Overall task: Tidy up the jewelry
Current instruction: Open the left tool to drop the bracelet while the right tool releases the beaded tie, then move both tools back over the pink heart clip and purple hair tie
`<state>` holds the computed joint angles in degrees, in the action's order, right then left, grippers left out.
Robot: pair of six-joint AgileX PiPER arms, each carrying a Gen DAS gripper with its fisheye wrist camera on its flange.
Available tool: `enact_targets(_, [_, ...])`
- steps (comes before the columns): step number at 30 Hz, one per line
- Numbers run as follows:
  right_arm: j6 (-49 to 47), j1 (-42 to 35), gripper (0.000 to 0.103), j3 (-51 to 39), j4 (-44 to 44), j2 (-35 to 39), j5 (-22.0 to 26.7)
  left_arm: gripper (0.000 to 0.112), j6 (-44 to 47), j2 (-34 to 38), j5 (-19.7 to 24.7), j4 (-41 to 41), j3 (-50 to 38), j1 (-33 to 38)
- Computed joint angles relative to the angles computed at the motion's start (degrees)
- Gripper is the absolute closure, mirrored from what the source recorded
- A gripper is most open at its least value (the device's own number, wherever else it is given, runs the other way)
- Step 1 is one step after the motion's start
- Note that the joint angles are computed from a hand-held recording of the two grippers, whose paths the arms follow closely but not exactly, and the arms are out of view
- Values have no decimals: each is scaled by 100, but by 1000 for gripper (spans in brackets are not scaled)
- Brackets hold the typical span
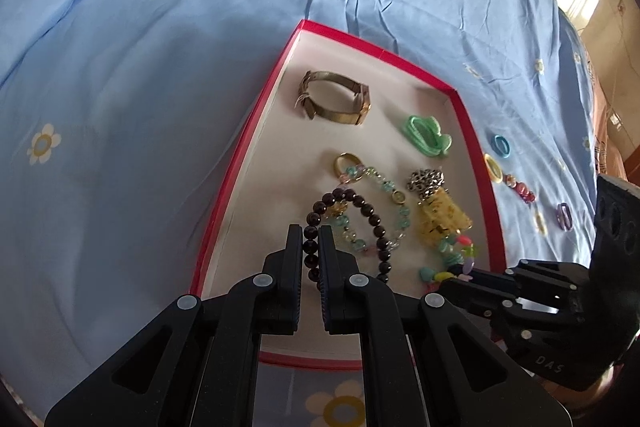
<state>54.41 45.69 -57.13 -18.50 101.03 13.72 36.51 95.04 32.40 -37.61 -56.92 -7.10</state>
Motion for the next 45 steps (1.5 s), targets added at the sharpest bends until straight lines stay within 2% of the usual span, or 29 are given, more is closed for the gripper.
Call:
enact_targets(6, [-551, -96, 88, 32, 569, 10, -104, 106, -116, 52, -7, 75, 6, -21])
enact_targets(12, [-621, -120, 87, 72, 689, -17, -154, 102, -304, 44, -34, 233, -5, -41])
enact_targets(16, [-687, -114, 86, 144, 795, -120, -161, 85, -413, -61, -16, 277, 23, -16])
enact_targets(17, [-654, -115, 84, 176, 774, -159, -174, 84, -408, -104, -20, 265, 38, -12])
enact_targets(19, [-474, -104, 80, 273, 635, -264, -208, 84, -460, -177, -19, 302, 53, -29])
enact_targets(22, [12, -75, 79, 430, 205, -468, -218, 83, -538, -263, 15, 334, 45, -86])
enact_targets(25, [812, -39, 78, 662, -501, -742, -215, 82, -649, -356, 20, 405, 36, -206])
enact_targets(28, [1603, -23, 72, 907, -1188, -1012, -186, 82, -794, -447, 18, 493, 17, -380])
enact_targets(32, [2443, -63, 71, 1282, -1897, -1445, -105, 82, -1001, -540, 17, 617, -22, -681])
enact_targets(35, [2828, -121, 70, 1515, -2225, -1784, 12, 81, -1168, -579, 28, 716, -72, -923])
enact_targets(39, [3249, -214, 62, 1838, -2600, -2266, 218, 77, -1470, -581, 27, 876, -200, -1281])
enact_targets(45, [3268, -474, 62, 2338, -2537, -2995, 491, 75, -1852, -488, 7, 1101, -412, -1867])
